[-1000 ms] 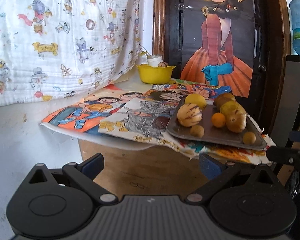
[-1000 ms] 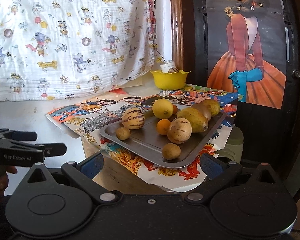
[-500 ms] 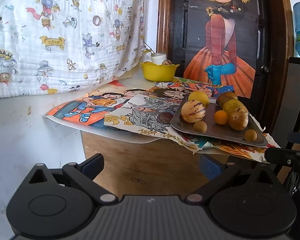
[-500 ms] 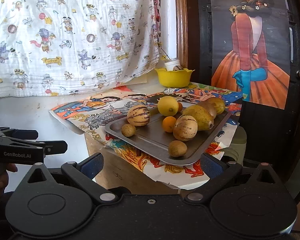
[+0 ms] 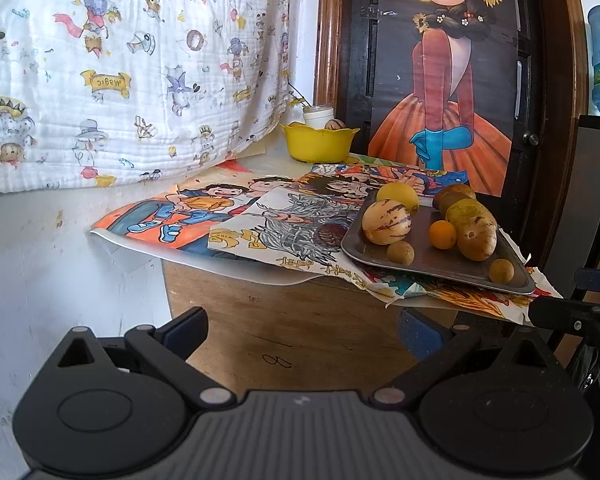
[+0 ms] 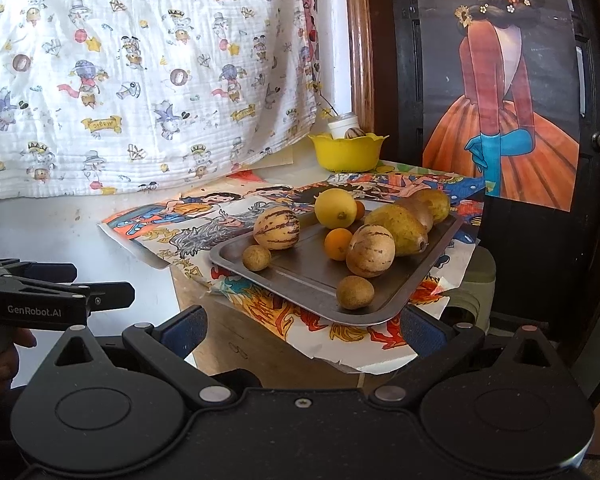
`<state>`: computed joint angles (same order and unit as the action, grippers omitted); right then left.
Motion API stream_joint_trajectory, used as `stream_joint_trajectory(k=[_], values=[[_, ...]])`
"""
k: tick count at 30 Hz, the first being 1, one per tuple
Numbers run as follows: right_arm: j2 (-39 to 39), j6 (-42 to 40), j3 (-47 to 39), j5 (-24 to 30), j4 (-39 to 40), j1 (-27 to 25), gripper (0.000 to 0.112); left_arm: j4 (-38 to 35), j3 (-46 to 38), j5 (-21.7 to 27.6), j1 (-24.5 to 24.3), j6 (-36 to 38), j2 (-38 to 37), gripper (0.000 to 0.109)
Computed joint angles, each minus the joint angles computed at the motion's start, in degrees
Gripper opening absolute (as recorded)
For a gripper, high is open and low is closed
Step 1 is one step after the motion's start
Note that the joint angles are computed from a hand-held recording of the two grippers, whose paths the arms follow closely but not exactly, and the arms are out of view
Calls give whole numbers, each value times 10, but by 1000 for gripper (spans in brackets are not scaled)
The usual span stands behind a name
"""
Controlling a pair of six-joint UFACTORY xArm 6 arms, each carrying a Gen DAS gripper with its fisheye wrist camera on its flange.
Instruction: Organize fruits
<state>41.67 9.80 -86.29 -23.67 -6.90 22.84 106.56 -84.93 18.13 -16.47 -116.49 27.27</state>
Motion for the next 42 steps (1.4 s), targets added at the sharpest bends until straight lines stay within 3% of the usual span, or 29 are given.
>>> stream_joint_trajectory(k=[42], values=[[-1,16,0,2,-15,-5,102,-9,3,1,-2,1,1,103]])
